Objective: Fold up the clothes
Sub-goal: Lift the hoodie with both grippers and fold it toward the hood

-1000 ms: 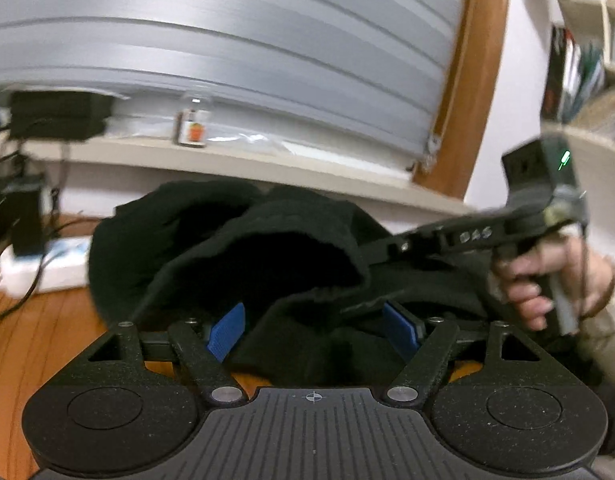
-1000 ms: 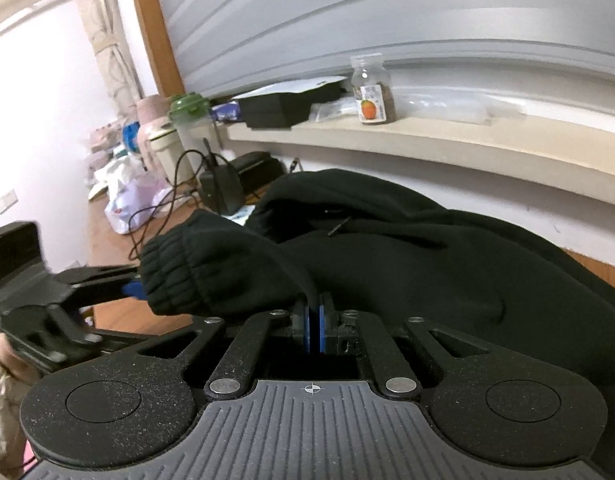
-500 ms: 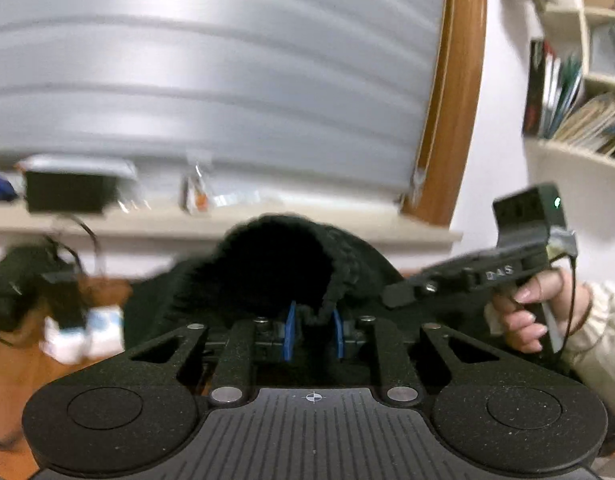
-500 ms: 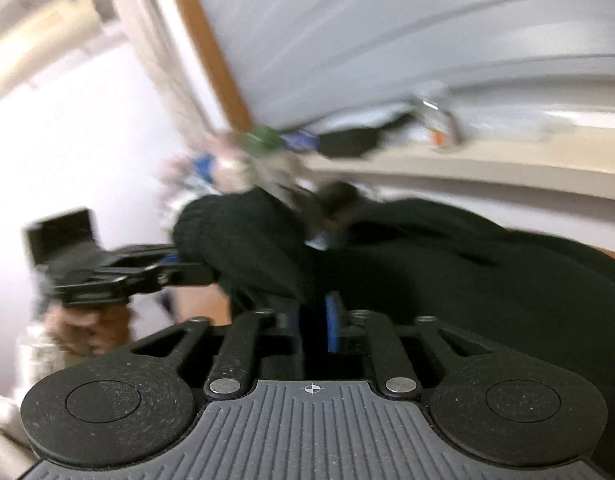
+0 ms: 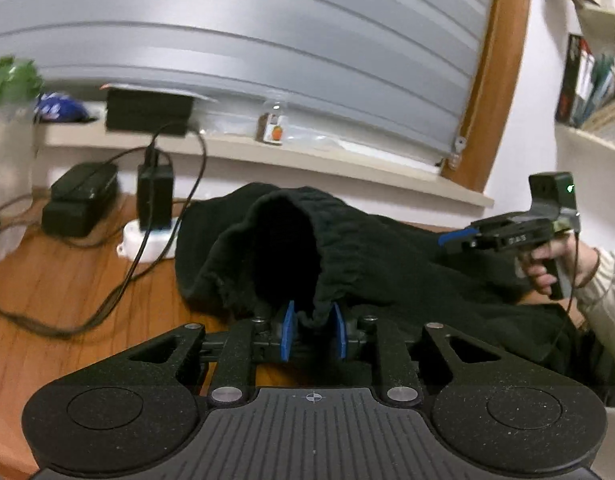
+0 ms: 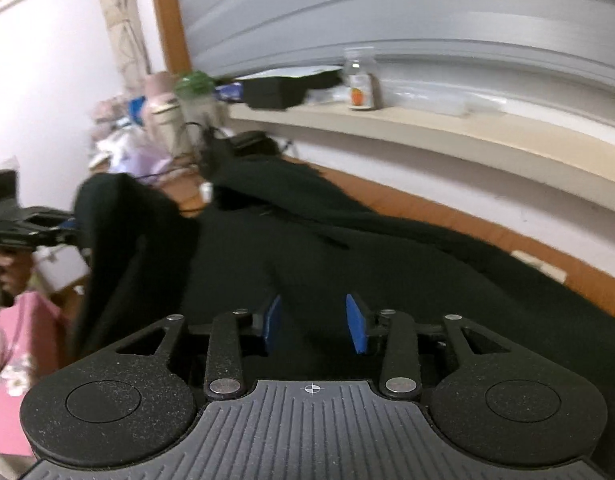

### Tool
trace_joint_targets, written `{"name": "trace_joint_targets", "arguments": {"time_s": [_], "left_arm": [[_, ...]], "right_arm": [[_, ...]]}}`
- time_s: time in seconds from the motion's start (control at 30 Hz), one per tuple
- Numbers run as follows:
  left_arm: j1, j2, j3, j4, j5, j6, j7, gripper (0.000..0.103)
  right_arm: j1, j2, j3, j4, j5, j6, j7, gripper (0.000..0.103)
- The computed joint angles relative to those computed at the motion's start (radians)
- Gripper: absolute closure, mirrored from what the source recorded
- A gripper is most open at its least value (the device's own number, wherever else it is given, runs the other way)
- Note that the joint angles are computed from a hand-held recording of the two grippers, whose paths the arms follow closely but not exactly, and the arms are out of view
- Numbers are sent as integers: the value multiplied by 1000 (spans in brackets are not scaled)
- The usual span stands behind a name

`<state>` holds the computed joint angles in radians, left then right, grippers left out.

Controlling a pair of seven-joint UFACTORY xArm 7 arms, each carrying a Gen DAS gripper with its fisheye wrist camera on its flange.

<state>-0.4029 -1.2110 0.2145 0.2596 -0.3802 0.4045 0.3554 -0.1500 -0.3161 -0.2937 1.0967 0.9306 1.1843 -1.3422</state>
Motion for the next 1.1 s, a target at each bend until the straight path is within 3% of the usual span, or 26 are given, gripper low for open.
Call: {"name": "trace_joint_targets", "arguments": {"time_s": [0.3, 0.47, 0.57, 0.63, 0.67, 0.7, 0.83, 0.97, 1.03, 1.1], "left_arm": [[-6, 18, 23, 7, -6, 34, 25, 80], [-4, 14, 34, 8, -11, 61, 61, 79], [-8, 11, 40, 5, -18, 64, 89, 79], [-12, 10, 45, 1, -26, 58, 105, 79], [-14, 8, 45, -2, -31, 55, 111, 79], [-16, 6, 45, -4, -34, 51, 117, 79], [-13, -9, 44, -10, -40, 60, 131, 82], [15, -24, 32, 2, -37, 95, 121, 84], [53, -43, 21, 18, -20, 118, 115, 85], [107, -64, 18, 46, 7, 141, 111, 85]], "right_arm": [[105, 134, 126, 101, 111, -161, -129, 56], [157, 199, 209, 164, 94, -198, -177, 54], [179, 229, 252, 183, 34, -278, -151, 54], [184, 240, 263, 195, 16, -319, -137, 68], [183, 240, 262, 199, 20, -342, -135, 89], [183, 240, 261, 203, 25, -364, -134, 92], [175, 242, 248, 246, 103, -472, -158, 94], [146, 305, 238, 397, 142, -556, -157, 94], [133, 318, 251, 438, 217, -628, -258, 94], [117, 349, 259, 498, 246, -644, -274, 95]]}}
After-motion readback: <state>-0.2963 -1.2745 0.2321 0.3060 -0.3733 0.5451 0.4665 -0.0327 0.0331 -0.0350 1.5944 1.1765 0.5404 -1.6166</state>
